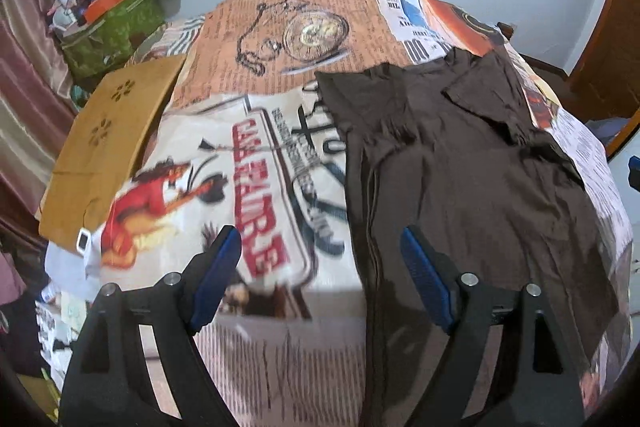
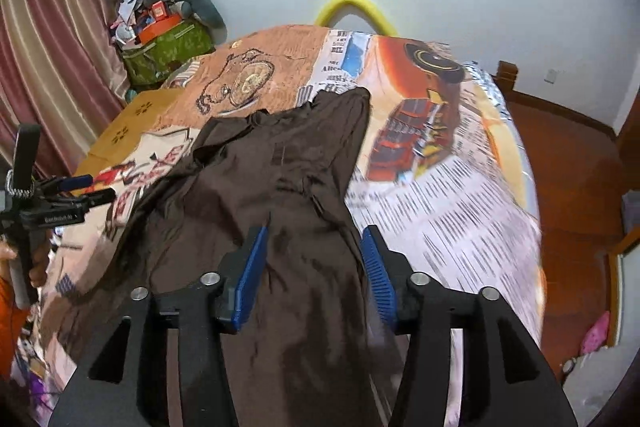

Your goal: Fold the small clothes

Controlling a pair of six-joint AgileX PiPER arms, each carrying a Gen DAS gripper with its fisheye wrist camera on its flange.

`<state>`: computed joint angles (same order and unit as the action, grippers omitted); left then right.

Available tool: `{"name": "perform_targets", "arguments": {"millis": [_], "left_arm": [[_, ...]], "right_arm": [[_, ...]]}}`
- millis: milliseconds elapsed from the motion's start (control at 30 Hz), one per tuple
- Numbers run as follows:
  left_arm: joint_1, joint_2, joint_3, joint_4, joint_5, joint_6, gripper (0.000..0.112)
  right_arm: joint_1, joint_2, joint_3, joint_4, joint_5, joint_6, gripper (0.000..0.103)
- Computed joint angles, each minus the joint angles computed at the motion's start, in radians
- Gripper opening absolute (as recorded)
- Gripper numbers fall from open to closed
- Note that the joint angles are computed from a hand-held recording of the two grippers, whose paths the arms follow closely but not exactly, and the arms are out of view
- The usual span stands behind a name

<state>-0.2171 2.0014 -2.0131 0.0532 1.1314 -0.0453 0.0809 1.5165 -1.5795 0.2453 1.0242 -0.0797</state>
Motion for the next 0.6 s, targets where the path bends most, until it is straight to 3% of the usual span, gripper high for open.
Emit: {"name": "perform_targets", "arguments": {"millis": [100, 333, 433, 533, 600], "left_arm": [[0.009, -0.055, 0.113, -0.025, -0.014, 0.005, 0.082], [0.011, -0.113, 0.307, -0.081, -0.033, 0.03, 0.082], [0.005, -0.124, 0.367, -0.12, -0.042, 0.066, 0.07], [-0.011, -0.155, 0.432, -0.128, -0.111, 0.089, 0.064], [-0.001, -0.169, 0.458, -0.179, -0.131, 0.133, 0.045]], "right_arm": [[0.0, -0.059, 0.076, -0.015, -0.003, -0.008, 0.058], [-0.026, -0.079, 0.263, -0.041, -0.022, 0.0, 0.058], [-0.036, -0.068, 0.336, -0.037, -0.051, -0.015, 0.058], [-0.031, -0.064, 0.394, -0.038, -0.098, -0.024, 0.058], [-0.012, -0.056, 0.394, -0.067, -0.116, -0.013, 0.058]]}}
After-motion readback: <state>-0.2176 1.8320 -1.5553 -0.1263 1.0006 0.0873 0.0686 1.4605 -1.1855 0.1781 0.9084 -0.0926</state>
